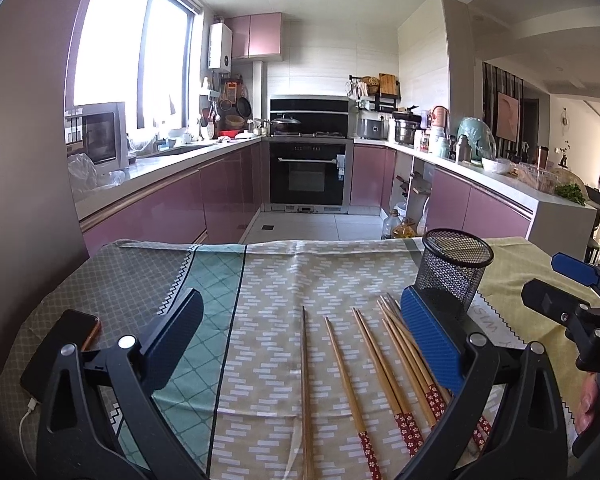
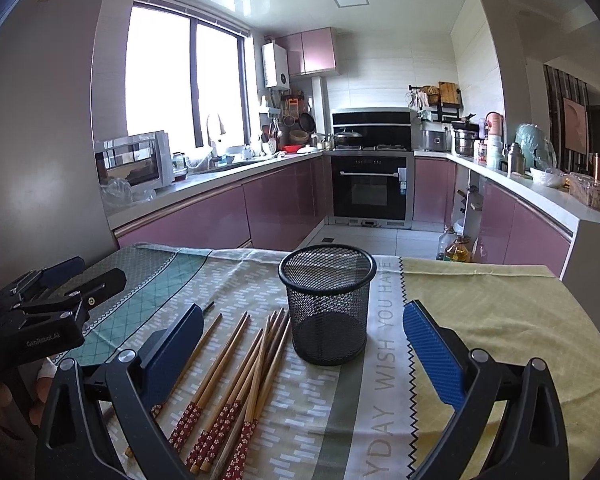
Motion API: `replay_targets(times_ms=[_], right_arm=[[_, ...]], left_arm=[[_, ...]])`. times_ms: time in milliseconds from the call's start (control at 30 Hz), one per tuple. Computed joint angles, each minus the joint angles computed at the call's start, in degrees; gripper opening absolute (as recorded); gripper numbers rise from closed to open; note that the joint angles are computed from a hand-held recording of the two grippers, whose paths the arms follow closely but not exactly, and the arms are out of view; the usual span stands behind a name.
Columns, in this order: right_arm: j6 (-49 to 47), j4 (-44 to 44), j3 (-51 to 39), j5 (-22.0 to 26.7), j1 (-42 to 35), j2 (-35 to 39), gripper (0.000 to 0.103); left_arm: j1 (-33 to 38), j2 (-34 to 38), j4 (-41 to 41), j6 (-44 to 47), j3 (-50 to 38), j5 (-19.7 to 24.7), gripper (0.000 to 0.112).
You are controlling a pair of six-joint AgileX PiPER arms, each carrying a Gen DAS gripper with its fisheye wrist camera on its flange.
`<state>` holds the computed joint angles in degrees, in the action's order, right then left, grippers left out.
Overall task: Organize utensils
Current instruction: 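Lower the left gripper onto one wooden chopstick and close while the right gripper grasps another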
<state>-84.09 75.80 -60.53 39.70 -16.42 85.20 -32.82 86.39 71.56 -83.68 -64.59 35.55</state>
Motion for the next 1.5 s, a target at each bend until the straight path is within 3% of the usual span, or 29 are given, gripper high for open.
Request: replay_targets(times_ms=[167,300,433,567,700,900,1067,1300,1500], right_arm=[[10.5,-13.8,-4.2,1.4,3.4,4.1,0.082],[15.9,-20.3,-7.1,3.2,5.8,7.7,0.058],[18.9,-24.1,-9.4,5.4,7.5,10.5,0.042],[22.8,-28.6,-12.2,6.7,9.8,12.9,0.030],[26.1,-32.3,-14.6,7.7,11.6,14.3,0.017],[29.4,-35.3,-18.0,8.5,12.9,16.4,0.013],[32.1,-36.5,-20.7,10.2,12.7,18.1,0.013],[31.8,-33.9,-22.1,12.9,11.1,19.5,0.006],[30.4,-32.1,-21.7,13.3,10.4,18.8,0.006]], left_arm=[[3.2,2.2,-6.2,8.3,-1.0,-2.9,0.097],[5.6,4.5,-15.2,17.1,-2.1,-5.5,0.084],[7.9,6.8,-25.7,28.0,-3.4,-8.0,0.072],[9.3,9.5,-34.5,36.5,-5.8,-7.2,0.067],[11.3,11.5,-46.9,47.6,-8.4,-6.3,0.054],[12.9,14.7,-57.4,57.4,-12.4,-3.7,0.042],[13.9,16.3,-61.3,61.5,-14.3,-3.2,0.037],[15.1,16.5,-65.0,63.7,-15.2,-2.9,0.010],[15.4,16.2,-65.1,63.1,-14.9,-3.0,0.008]])
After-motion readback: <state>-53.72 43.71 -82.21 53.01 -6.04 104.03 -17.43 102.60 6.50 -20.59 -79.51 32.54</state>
